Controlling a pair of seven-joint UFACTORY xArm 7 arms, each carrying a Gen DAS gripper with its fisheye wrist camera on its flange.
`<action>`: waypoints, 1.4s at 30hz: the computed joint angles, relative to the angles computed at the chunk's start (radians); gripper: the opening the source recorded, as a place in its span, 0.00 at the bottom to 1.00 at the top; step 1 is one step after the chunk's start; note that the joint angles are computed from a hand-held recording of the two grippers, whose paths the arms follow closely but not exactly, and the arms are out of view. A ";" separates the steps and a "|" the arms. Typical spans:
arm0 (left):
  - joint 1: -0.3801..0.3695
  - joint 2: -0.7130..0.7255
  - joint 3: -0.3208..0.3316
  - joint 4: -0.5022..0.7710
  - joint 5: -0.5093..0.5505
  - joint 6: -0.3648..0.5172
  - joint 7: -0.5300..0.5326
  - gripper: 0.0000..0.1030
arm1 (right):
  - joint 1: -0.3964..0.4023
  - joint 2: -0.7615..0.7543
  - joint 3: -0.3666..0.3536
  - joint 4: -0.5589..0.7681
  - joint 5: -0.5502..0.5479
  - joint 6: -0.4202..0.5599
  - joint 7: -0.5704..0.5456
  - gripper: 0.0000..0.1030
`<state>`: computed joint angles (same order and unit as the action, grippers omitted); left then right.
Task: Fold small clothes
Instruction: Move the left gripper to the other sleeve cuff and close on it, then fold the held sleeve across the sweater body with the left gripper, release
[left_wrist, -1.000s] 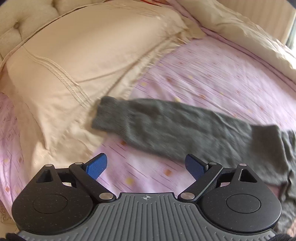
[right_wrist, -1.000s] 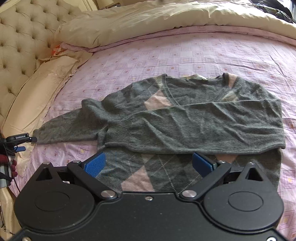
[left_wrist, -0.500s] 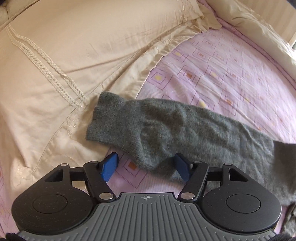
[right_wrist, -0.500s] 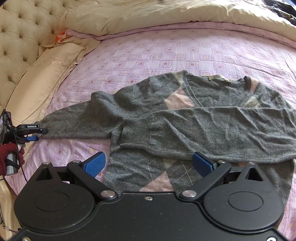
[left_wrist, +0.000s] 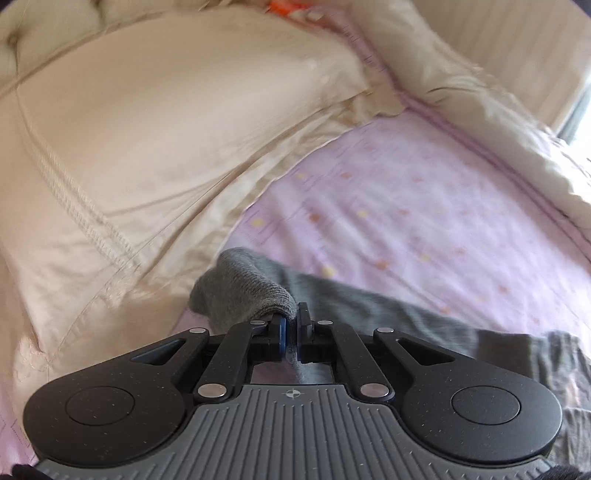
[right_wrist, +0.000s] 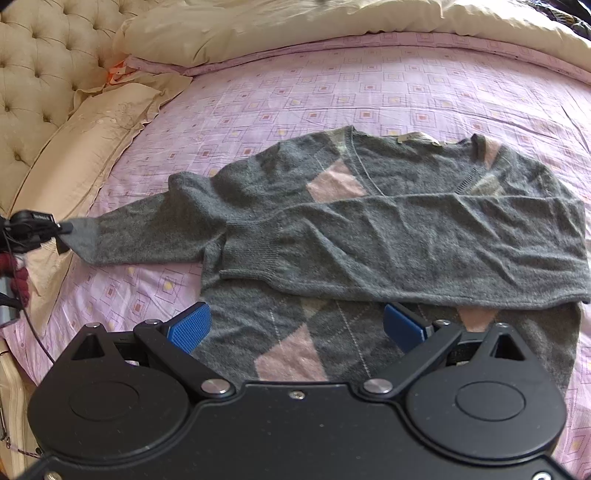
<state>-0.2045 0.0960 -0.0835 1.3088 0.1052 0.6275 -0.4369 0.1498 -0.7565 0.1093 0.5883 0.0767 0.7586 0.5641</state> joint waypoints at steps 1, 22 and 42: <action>-0.010 -0.018 -0.009 -0.001 0.007 -0.007 0.007 0.04 | 0.002 -0.022 -0.008 -0.017 0.003 0.002 -0.005 0.97; -0.455 0.201 -0.172 0.376 0.146 -0.068 -0.030 0.04 | -0.196 -0.445 -0.229 -0.211 0.023 0.209 -0.261 0.97; -0.511 0.268 -0.246 0.312 -0.183 -0.067 0.333 0.74 | -0.319 -0.420 -0.218 -0.231 0.036 0.211 -0.316 0.98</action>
